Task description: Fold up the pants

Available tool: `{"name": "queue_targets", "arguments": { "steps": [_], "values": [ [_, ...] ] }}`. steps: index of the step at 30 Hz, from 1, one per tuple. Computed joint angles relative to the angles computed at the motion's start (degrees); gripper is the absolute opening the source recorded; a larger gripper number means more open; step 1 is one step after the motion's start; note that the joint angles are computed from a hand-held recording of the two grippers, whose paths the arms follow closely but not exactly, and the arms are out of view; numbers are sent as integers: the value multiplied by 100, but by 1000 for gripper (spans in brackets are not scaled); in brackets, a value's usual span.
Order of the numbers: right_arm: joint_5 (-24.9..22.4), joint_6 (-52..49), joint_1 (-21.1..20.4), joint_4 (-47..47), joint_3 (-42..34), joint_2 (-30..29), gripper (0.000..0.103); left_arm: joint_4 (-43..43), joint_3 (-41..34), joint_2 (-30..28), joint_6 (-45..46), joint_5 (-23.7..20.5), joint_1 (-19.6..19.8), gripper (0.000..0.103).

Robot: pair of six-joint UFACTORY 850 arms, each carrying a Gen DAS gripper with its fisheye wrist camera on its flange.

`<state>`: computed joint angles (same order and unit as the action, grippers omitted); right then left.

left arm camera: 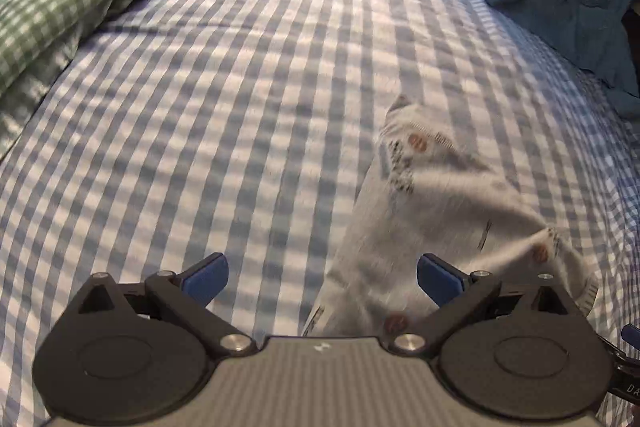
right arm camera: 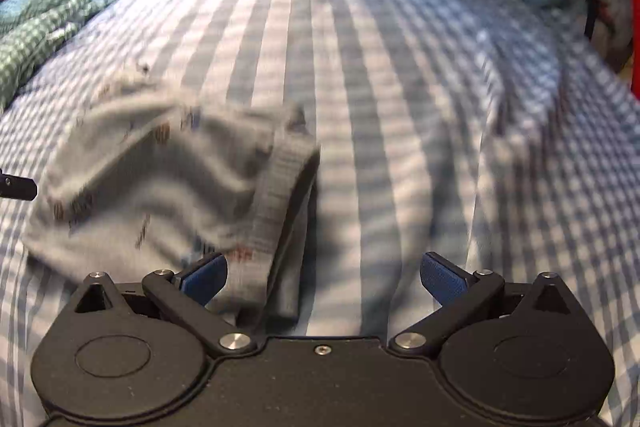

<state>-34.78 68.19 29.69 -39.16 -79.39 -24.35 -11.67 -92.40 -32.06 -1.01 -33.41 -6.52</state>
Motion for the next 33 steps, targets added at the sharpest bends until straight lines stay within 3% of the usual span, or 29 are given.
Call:
{"name": "queue_targets", "arguments": {
  "steps": [6, 10, 13, 15, 17, 21, 26, 30, 33],
  "values": [
    [-371, 524, -203, -404, -821, -650, 102, 203, -1436, -1077, 562, -54, -364, 103],
    [-557, 1, -347, 35, -1041, -919, 102, 837, -2408, -1889, 226, -520, -554, 103],
    [-924, -125, -358, 26, -974, -974, 102, 687, -2586, -2140, 163, -543, -526, 103],
    [-1069, -195, -413, 204, -833, -936, 102, 347, -2348, -2043, 255, -356, -439, 103],
    [-770, -36, -491, 264, -484, -735, 102, 271, -2370, -2069, 441, -336, -410, 103],
    [-606, 410, -393, -434, -280, -506, 102, 294, -2682, -2169, 334, -627, -365, 103],
    [66, 1207, -297, -1363, -470, -479, 102, 198, -1939, -1593, 316, -27, -366, 103],
    [662, -566, -387, -104, -1104, -960, 102, 553, -1745, -1486, 60, -85, -365, 103],
    [-3, -1725, -324, 557, -1677, -1441, 102, 883, -1752, -1525, -193, -340, -344, 103]
  ]
}}
